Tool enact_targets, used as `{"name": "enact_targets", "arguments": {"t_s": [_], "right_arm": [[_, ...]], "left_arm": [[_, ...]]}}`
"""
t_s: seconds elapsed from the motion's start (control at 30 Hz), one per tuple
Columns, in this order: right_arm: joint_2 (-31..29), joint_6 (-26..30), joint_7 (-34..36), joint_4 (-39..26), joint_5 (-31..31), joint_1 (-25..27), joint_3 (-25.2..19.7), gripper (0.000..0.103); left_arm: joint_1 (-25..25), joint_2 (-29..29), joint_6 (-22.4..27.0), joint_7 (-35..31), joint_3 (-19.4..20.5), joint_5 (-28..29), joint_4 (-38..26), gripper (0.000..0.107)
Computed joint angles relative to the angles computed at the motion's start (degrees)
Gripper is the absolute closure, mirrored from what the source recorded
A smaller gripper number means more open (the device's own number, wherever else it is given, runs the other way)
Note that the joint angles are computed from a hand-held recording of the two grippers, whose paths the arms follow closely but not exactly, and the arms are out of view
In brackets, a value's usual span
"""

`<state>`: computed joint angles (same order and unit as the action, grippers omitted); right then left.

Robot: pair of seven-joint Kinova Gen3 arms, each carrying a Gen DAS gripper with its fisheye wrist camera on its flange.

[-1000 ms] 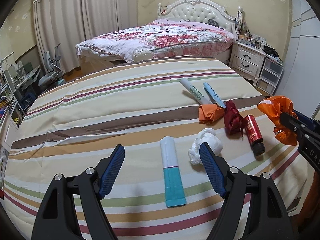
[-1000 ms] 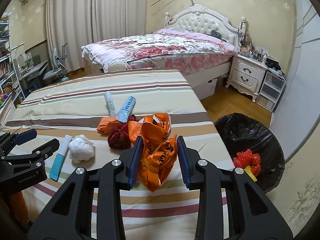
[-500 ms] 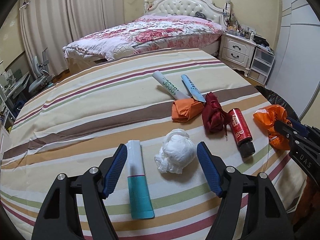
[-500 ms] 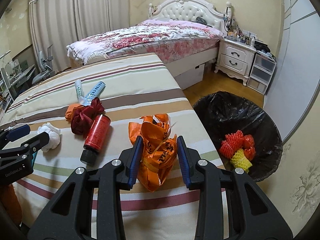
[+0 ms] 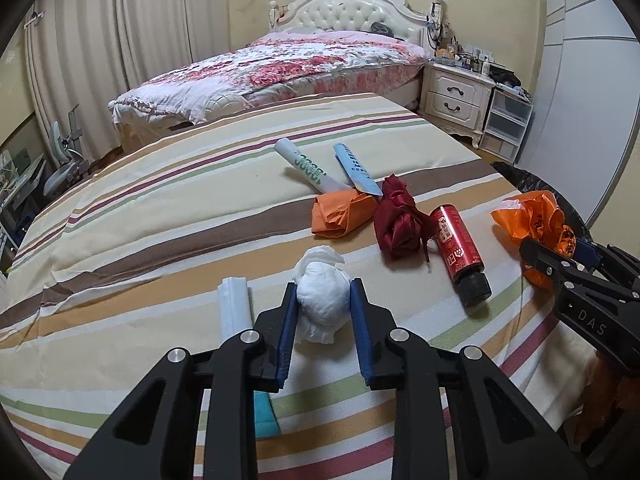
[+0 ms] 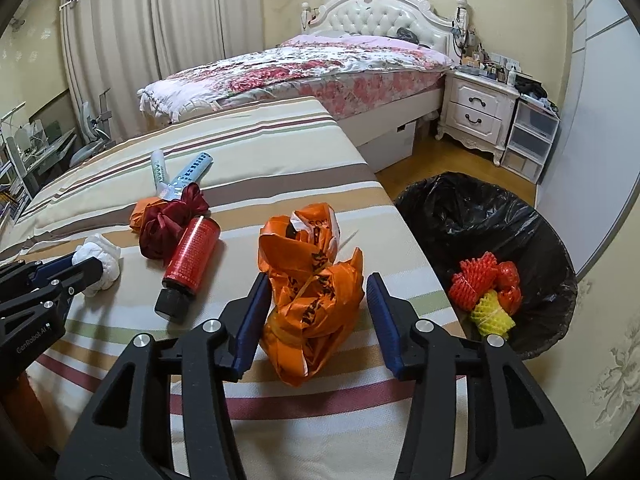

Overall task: Collect trash
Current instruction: 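Grasp the white tissue with the left tool while the right tool holds the orange bag, then carry the orange bag and white tissue over the black bin and open both tools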

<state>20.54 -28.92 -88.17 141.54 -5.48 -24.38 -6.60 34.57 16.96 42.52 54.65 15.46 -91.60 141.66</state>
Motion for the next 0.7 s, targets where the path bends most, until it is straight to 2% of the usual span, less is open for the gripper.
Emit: {"name": "enact_targets", "arguments": {"t_s": [0.13, 0.33, 0.57, 0.7], "right_arm": [[0.0, -0.1, -0.1, 0.0, -0.4, -0.2, 0.2, 0.06], [-0.5, -0.5, 0.3, 0.4, -1.3, -0.4, 0.6, 0.061], [-2.9, -1.6, 2.5, 1.4, -4.4, -1.1, 2.2, 0.061], [-4.3, -2.7, 5.5, 1.7, -7.7, -1.3, 3.8, 0.061]], "left_arm": [[-0.4, -0.7, -0.4, 2.0, 0.2, -1.3, 0.6, 0.082], [0.9, -1.9, 1.6, 1.4, 0.8, 0.5, 0.5, 0.082], [3.7, -3.7, 6.2, -0.7, 1.5, 1.2, -1.4, 0.082], [2.6, -3.9, 4.9, -3.1, 1.2, -1.2, -3.8, 0.082]]}}
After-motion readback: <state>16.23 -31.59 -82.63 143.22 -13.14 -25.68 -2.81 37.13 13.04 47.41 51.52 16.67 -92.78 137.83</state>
